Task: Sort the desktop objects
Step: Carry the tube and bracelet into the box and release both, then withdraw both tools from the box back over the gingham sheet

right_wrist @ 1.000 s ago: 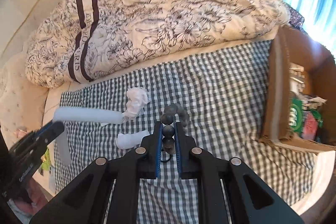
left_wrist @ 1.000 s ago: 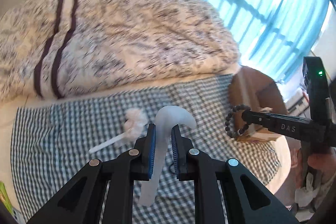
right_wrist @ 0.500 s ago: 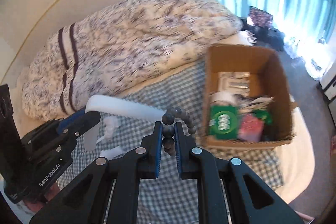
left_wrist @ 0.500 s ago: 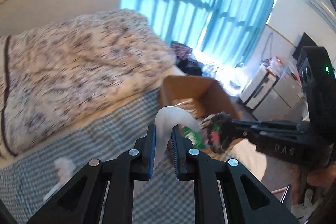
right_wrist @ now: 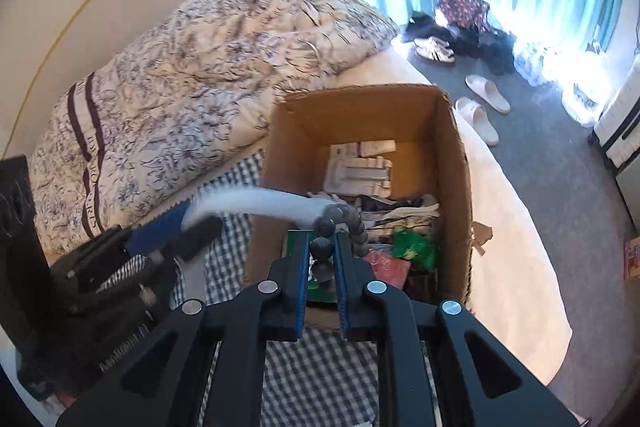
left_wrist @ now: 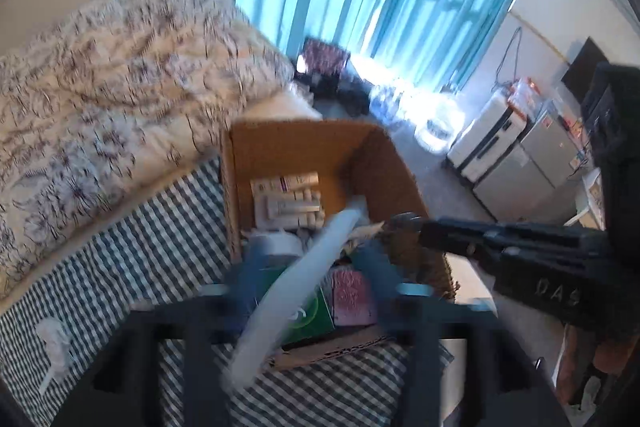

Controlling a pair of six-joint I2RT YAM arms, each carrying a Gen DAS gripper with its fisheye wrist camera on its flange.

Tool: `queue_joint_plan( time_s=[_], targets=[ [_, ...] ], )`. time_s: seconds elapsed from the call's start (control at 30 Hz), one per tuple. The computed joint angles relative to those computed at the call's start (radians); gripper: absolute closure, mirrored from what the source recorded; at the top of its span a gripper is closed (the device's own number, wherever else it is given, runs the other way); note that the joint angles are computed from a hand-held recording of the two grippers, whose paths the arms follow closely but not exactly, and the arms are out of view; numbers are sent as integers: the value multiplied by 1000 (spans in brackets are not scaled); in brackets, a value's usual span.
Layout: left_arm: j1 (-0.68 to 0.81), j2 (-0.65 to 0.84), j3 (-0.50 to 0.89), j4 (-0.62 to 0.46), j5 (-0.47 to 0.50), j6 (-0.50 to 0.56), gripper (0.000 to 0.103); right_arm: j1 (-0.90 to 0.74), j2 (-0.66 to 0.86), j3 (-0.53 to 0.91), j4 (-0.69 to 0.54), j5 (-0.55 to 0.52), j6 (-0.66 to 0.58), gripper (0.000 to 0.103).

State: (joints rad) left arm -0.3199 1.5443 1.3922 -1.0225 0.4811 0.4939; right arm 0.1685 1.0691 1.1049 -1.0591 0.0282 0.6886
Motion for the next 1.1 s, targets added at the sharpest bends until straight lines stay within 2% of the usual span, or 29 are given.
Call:
queue_joint_plan(
  time_s=[0.03,0.07,0.17,0.2,0.43,0.57,0.73,0.93,1.1],
  targets=[
    [-15,-8,-10,16,-34,-15,6,-28,2,-5,4,-18,-21,90],
    [-21,-19,-20,28,-49,-21,6,-55,8,-3,2,-36,-39,84],
    [-21,-15,-4,16,-62,-22,6,-116,8,10,-14,-71,-70,48],
    [-17,-20,-2,14,-67,-21,6,-130,2,13,-15,-72,-75,47],
    [125,-66,-21,-17,-74,25,6,-140,-21,14,-18,-96,-68,47],
    [332,-86,-33,-90,-51,136,6,-30,-26,7,-10,-74,-1,47],
    [606,-31,33,-172,-33,285,5,204,25,28,27,-12,123,46],
    [936,167,267,-282,-16,440,5,499,206,131,100,72,234,44],
    [1122,392,571,-408,13,570,1,699,409,315,105,125,317,44]
  ],
)
